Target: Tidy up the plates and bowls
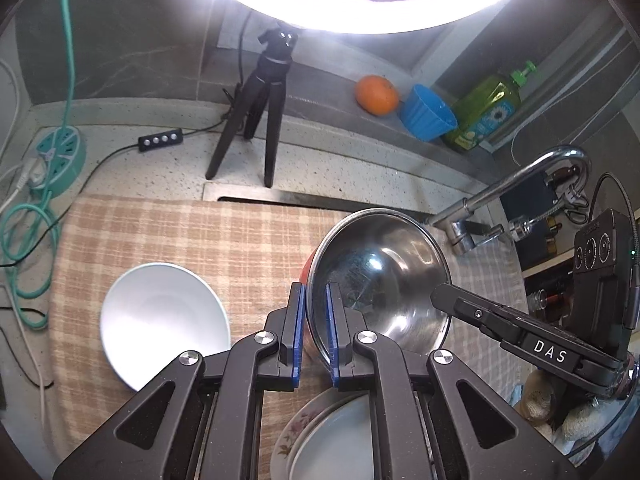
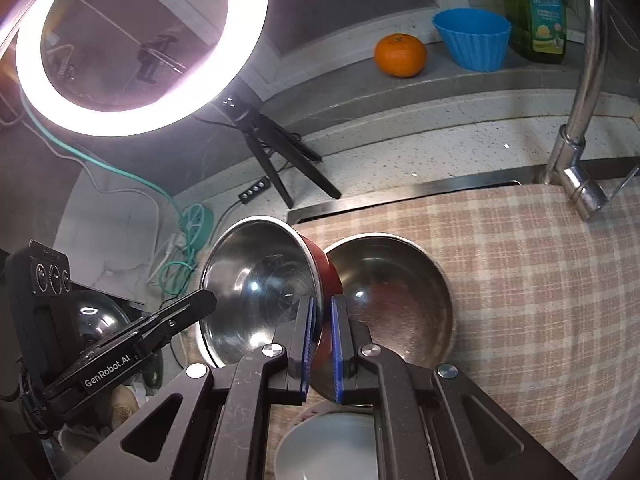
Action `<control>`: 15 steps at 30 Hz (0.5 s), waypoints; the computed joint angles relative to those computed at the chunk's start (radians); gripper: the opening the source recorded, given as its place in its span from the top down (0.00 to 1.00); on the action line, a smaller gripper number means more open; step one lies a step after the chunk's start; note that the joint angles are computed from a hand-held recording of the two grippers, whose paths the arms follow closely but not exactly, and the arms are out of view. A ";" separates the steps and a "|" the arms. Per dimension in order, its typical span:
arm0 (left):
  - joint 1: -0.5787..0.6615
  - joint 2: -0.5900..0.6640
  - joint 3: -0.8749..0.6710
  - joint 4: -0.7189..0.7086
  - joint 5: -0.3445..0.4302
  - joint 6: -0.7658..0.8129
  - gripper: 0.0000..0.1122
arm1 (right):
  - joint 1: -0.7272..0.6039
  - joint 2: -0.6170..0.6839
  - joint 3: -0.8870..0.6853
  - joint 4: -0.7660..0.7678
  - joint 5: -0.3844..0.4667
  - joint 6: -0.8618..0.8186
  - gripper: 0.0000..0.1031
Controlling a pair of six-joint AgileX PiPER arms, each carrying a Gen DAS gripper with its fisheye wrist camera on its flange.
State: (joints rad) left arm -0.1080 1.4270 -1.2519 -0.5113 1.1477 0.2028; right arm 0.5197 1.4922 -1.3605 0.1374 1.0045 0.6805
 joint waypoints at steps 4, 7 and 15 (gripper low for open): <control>-0.044 0.024 0.011 0.019 -0.016 -0.019 0.92 | -0.012 -0.007 0.036 -0.011 0.006 -0.011 0.92; -0.075 0.045 0.013 0.026 -0.028 -0.031 0.92 | -0.025 -0.008 0.061 -0.017 0.007 -0.018 0.92; -0.148 0.091 0.011 0.068 -0.062 -0.061 0.92 | -0.046 0.011 0.103 -0.044 0.008 -0.036 0.92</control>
